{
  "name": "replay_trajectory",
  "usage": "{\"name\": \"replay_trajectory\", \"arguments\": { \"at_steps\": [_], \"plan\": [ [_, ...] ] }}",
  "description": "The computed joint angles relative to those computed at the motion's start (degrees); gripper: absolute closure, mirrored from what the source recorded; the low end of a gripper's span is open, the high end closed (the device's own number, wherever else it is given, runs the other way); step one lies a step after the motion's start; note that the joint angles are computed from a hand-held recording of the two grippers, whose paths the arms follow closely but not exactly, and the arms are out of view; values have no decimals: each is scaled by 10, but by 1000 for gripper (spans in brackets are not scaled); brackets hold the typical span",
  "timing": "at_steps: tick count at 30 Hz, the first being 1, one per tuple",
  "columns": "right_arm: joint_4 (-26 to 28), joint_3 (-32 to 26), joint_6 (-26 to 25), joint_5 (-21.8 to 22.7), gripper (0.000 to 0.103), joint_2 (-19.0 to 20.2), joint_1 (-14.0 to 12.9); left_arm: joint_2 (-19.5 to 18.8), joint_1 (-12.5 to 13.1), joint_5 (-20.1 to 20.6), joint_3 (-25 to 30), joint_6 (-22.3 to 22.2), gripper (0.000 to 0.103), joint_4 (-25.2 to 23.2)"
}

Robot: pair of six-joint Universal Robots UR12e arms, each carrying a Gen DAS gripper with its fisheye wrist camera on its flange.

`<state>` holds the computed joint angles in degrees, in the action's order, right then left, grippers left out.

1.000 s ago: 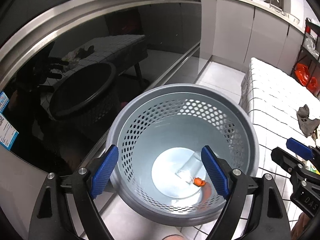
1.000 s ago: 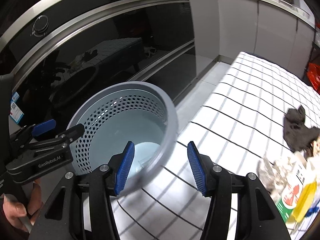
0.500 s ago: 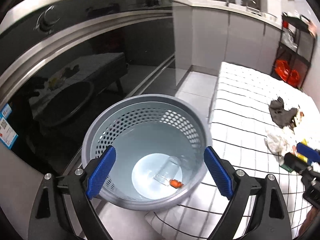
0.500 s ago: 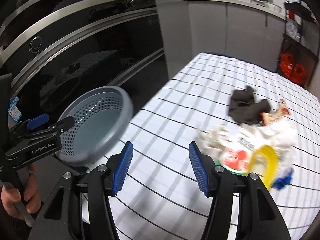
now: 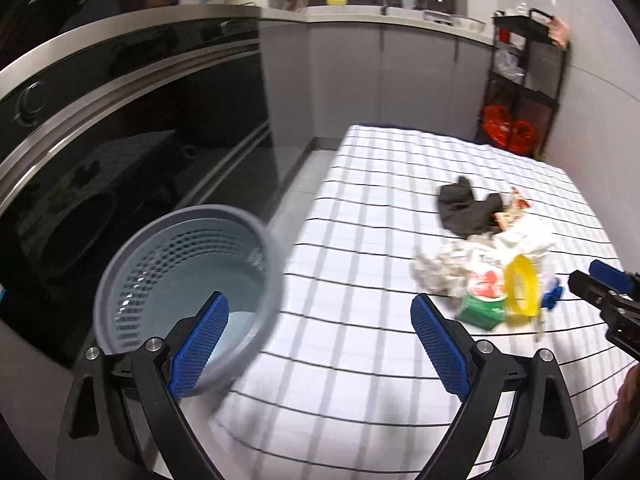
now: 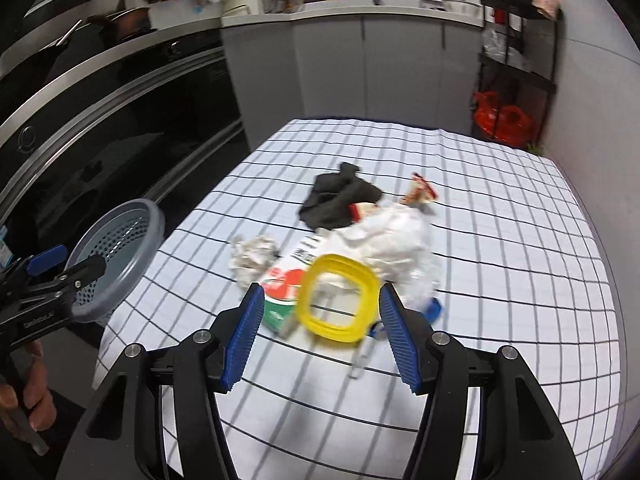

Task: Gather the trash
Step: 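Move both tools back over the table toward the remaining trash, then grasp the blue ribbon with the right tool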

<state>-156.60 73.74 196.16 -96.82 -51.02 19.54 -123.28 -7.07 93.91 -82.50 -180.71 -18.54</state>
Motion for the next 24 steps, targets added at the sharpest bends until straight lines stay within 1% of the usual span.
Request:
{"name": "replay_trajectory", "arguments": {
  "at_steps": [4,9,12,14,19,24],
  "plan": [
    [-10,23,15,-10,46,-11,-9,-9,-15,1,15,4,12,-1],
    [-22,47,25,-17,46,-19,-16,-22,-28,-7,36,-9,12,-7],
    [-33,61,30,-16,42,-24,-21,-28,-34,1,40,-4,10,-3],
    [-35,67,32,-14,42,-25,-23,-32,-38,9,42,2,10,-3],
    [-16,71,36,-4,41,-22,-27,-40,-41,14,45,9,10,-4],
    [4,67,42,16,41,-14,-29,-46,-43,18,47,19,10,-11]
  ]
}}
